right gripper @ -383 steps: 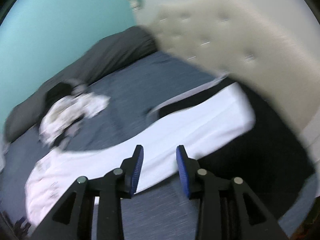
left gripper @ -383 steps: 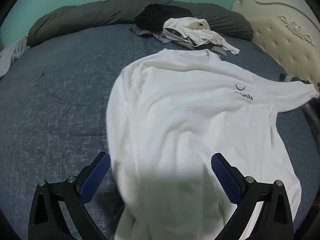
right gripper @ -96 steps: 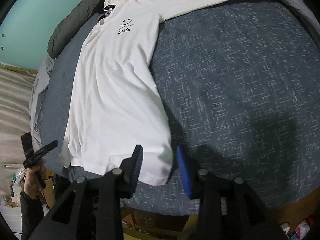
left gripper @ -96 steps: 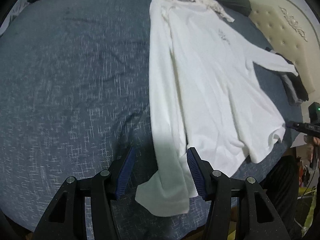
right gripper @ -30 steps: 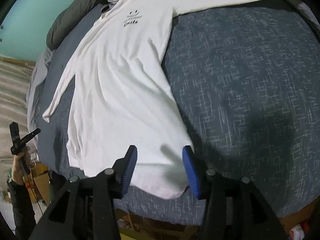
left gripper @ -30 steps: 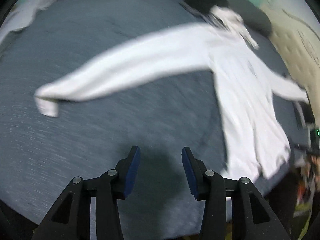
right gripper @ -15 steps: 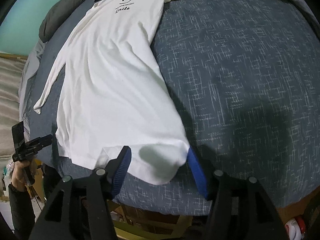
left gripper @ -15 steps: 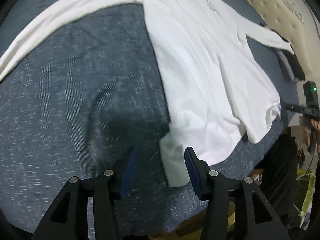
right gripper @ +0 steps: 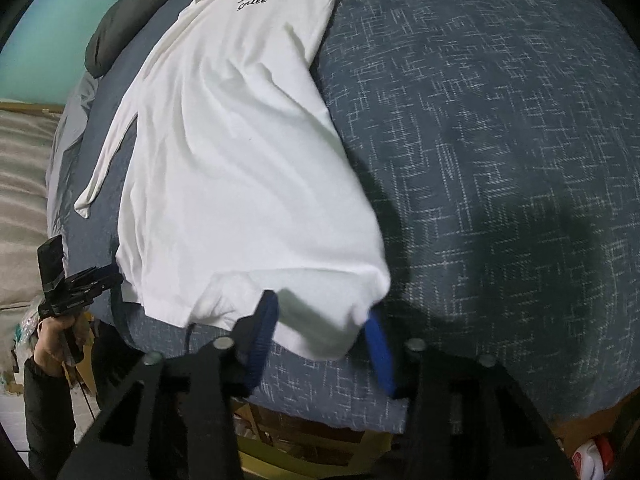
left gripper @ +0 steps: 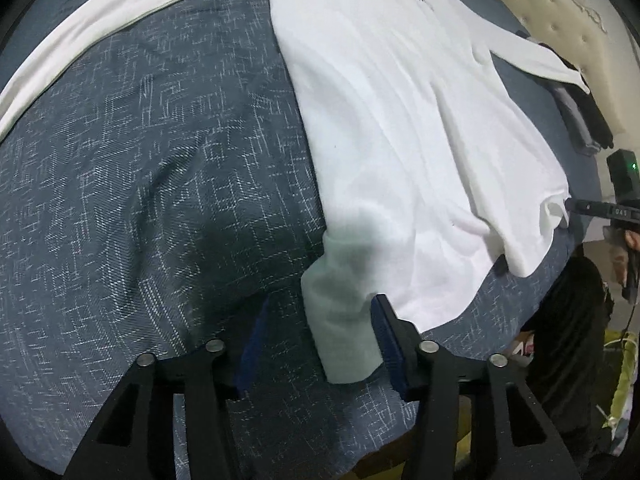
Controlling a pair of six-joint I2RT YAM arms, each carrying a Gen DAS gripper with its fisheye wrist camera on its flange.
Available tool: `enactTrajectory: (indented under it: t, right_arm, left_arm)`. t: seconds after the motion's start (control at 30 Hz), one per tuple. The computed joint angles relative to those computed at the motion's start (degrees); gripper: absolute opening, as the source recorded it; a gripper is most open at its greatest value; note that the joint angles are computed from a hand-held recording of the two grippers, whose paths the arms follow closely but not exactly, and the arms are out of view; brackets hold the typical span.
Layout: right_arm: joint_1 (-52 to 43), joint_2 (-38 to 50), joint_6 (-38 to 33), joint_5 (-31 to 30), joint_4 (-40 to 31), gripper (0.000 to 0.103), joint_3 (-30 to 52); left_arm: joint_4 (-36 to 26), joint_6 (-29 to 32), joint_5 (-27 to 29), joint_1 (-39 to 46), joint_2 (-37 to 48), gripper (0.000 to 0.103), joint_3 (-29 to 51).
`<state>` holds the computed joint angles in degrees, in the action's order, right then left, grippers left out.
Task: Fold clothes
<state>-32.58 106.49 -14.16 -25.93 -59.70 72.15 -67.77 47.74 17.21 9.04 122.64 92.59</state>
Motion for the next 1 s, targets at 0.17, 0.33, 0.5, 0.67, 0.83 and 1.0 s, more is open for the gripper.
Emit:
enactTrajectory:
  t: [0.17, 0.33, 0.5, 0.67, 0.83, 1.0]
  right_arm:
    - [0.1, -1.2, -1.6, -1.0, 0.1, 0.007, -0.8]
    - [-2.2, -3.2, -3.9, -2.6, -2.6, 0.005, 1.4]
    - [-6.6, -4.7, -7.9, -4.1, -8.2, 0.004, 6.7]
    - [-10.6, -6.0, -11.8, -4.2, -13.3, 0.001, 11.8]
    - [-14.7, -5.6, -15.4, -3.6, -15.4, 0.001, 12.7]
    - [-15.2, -4.8, -15.7, -4.8, -14.3, 0.002, 9.0]
  left_arm:
    - [0.7, 2.3, 0.3, 0.0, -2.5, 0.005, -3.2]
    - [-2.2, 3.4, 2.0, 1.3, -3.7, 0.004, -0.9]
    - [-8.1, 5.8, 4.4, 4.4, -4.3, 0.004, 5.2]
    - [-17.1, 8.3, 5.5, 6.8, -2.1, 0.003, 18.0]
    - [-17.2, 10.6, 5.1, 9.3, -3.4, 0.003, 17.2]
    - [-12.7, 10.4, 3.4, 9.4, -5.7, 0.003, 11.4]
